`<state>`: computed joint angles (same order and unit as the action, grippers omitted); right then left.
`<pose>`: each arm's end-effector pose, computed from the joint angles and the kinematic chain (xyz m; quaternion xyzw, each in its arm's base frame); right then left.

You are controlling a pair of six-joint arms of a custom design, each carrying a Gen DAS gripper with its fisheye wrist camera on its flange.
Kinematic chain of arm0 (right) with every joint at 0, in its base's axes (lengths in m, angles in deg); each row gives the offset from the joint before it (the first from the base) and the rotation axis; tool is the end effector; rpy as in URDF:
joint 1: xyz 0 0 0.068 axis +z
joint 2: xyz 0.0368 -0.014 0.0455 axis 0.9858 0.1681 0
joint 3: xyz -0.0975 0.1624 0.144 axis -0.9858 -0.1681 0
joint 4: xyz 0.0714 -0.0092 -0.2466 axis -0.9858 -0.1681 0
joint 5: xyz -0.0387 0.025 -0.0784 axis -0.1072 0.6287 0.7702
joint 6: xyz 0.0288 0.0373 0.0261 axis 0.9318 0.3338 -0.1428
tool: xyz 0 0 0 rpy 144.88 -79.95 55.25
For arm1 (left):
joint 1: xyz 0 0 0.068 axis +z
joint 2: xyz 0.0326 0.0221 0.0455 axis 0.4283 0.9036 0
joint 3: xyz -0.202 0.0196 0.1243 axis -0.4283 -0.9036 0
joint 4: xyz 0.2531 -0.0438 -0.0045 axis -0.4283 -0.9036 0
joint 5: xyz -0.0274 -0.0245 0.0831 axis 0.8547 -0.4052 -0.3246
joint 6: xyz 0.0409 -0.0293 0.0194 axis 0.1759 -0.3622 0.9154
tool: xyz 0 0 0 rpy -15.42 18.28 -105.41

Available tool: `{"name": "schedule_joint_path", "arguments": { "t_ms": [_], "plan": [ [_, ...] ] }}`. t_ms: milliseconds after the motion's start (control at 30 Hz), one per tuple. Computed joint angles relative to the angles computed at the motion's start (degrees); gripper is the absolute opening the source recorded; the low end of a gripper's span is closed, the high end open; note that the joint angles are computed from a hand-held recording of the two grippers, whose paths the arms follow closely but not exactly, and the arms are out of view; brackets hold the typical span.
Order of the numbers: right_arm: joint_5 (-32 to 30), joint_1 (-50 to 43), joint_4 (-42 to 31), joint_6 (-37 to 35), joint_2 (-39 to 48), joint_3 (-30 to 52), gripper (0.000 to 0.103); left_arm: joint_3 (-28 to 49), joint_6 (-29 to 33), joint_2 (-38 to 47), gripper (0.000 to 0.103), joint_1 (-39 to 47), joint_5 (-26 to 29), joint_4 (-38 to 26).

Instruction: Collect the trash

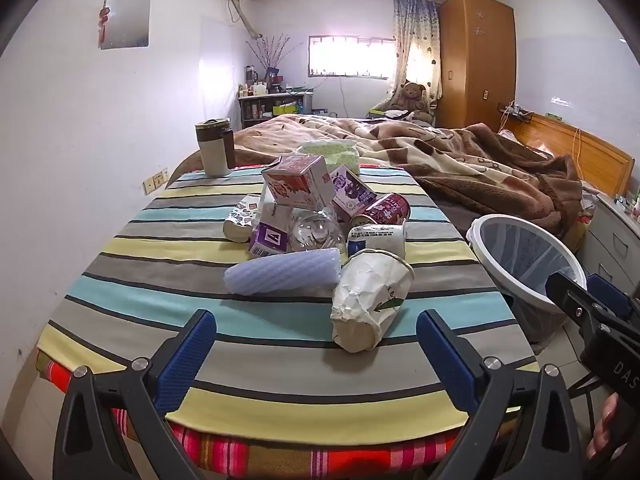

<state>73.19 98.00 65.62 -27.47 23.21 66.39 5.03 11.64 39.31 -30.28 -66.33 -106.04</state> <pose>0.1821 0.0606 0.0927 -0.1081 0.8658 0.1273 0.4718 0.1286 -0.1385 0.0977 -0.1388 0.8777 0.0779 0.4521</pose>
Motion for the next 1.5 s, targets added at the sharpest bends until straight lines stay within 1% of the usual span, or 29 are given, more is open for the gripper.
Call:
{"name": "schedule_joint_path", "arguments": {
  "t_ms": [67,133,167,200,300,400,433,467,533,733,1500],
  "plan": [
    [0.4,0.1,1.8,-0.2,0.6,-0.5,0.087,-0.5,0.5,-0.6,0.102,0.1,0.4,0.7],
    [0.5,0.3,1.6,0.1,0.5,-0.4,0.087,-0.7,0.7,-0.9,0.102,0.2,0.5,0.8],
    [0.8,0.5,1.3,0.2,0.3,-0.4,0.087,-1.3,1.1,-2.9,0.102,0.5,0.7,-0.2],
    [1.1,0.7,0.9,0.3,0.0,-0.4,0.087,-1.6,2.5,-2.9,0.102,1.5,1.1,1.3],
    [1.0,0.5,0.2,0.2,-0.1,0.0,0.087,-2.5,2.0,-4.2,0.102,0.9,0.5,1.1],
    [0.9,0.5,0.1,0.2,-0.2,0.0,0.087,-2.8,2.2,-4.0,0.102,1.0,0.9,1.7],
    [0.7,0.2,1.3,-0.2,1.1,0.1,0.087,-1.9,1.4,-2.9,0.102,0.7,0.6,0.9],
    [0.8,0.3,0.8,-0.2,0.7,0.1,0.087,-0.8,0.5,-1.0,0.102,0.4,0.5,0.8],
    [0.6,0.1,0.6,-0.4,0.6,0.2,0.087,-0.8,0.5,-0.7,0.102,0.4,0.5,1.1],
    [0.2,-0.6,-1.4,-0.6,-2.1,-0.3,0.087,-0.7,0.7,-0.8,0.102,0.5,0.6,1.1],
    [1.1,0.1,-1.2,-0.6,-2.0,-0.5,0.087,-0.1,-0.9,0.0,0.102,-0.3,0.3,0.3]
  ]
}}
